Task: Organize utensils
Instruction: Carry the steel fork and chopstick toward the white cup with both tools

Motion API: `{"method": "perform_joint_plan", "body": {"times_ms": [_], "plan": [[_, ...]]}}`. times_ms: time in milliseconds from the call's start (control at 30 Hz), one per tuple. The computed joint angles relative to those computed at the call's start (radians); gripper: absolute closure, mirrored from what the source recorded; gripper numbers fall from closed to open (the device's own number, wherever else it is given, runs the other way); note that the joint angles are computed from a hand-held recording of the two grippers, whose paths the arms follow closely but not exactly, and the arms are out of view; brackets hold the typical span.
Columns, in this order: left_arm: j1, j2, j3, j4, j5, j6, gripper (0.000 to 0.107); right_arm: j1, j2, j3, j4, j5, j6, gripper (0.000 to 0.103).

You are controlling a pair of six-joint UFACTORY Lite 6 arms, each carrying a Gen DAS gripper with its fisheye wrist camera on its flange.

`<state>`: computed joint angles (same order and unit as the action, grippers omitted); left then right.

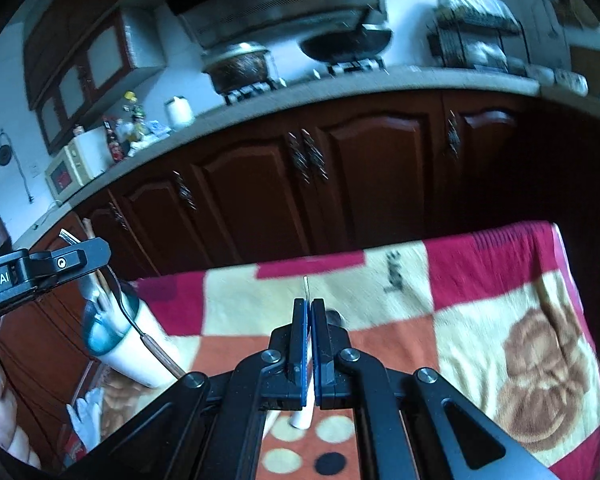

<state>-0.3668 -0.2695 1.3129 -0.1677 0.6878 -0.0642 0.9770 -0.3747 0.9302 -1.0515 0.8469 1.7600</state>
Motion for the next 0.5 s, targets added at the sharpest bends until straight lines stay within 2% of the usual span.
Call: {"method": "perform_joint_plan", "body": {"times_ms": [133, 300, 500], "plan": [[0.194, -0.037, 0.089, -0.159, 0.133, 0.175, 0.086, 0.088, 0.146, 0.202, -0.027, 0.089, -0.042, 0.102], [0.450, 0.031, 0.269, -0.341, 0.301, 0.384, 0.086, 0.128, 0.383, 0.523, -0.017, 0.118, -0.159, 0.102], [0.679, 0.153, 0.429, -0.473, 0.399, 0.550, 0.086, 0.126, 0.681, 0.928, 0.041, 0.126, -0.327, 0.102]]}}
